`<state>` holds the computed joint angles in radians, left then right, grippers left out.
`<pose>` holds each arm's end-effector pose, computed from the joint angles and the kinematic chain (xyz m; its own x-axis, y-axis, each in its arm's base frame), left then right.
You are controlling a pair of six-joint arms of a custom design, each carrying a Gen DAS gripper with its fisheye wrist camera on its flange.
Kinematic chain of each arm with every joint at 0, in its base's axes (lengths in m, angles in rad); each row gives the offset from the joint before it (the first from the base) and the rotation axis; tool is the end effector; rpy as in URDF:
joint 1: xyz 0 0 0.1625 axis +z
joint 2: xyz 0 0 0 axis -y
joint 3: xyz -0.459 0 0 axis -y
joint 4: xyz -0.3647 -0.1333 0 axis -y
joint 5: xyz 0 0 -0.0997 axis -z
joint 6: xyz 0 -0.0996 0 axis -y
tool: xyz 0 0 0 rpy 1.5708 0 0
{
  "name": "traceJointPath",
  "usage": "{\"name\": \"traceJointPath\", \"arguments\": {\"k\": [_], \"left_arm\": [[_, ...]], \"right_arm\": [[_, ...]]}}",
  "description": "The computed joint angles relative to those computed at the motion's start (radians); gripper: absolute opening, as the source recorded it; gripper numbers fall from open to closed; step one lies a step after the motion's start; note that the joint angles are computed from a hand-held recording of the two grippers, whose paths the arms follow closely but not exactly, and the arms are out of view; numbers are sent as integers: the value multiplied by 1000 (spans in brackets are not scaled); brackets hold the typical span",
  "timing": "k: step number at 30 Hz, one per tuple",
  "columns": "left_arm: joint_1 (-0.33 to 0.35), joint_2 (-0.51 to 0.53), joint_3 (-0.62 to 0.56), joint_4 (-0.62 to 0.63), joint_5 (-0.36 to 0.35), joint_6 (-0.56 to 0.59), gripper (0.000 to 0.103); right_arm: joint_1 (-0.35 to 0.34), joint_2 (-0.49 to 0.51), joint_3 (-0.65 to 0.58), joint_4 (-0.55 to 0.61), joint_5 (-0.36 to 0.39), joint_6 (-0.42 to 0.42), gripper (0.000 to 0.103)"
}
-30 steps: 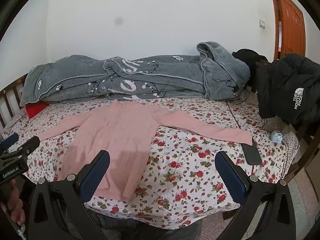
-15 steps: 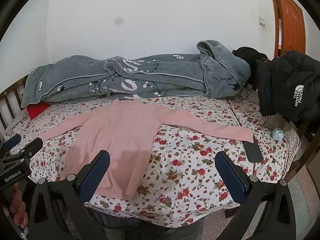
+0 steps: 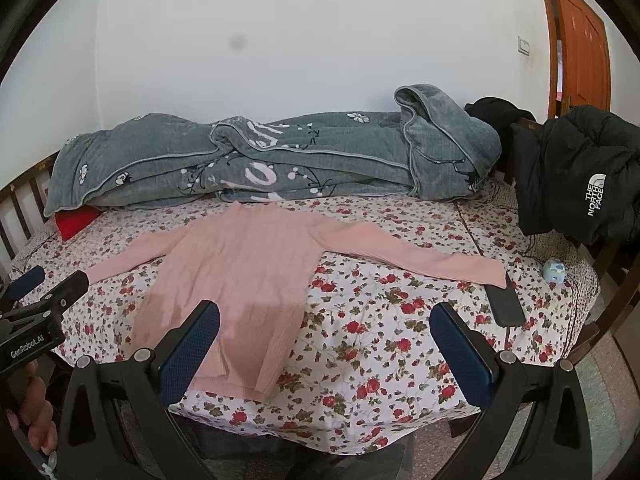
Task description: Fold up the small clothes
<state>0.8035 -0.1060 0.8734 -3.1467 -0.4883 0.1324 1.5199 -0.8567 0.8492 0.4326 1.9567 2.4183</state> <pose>-0.4111 -0.7449 -0.0023 -0.7109 -0.0673 -0.7000 0.5783 0.5104 -0.6364 0.0597 -0.7122 0.3832 -0.6944 0.0194 0.7193 -0.5851 0.5666 -0.5802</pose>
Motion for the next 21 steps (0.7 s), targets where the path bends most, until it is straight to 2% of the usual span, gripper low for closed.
{"name": "traceJointPath", "arguments": {"k": [21], "left_arm": [[-3,-15,27,-39,6,12,103]], "right_arm": [[7,11,6,7,-15,1,103]]}}
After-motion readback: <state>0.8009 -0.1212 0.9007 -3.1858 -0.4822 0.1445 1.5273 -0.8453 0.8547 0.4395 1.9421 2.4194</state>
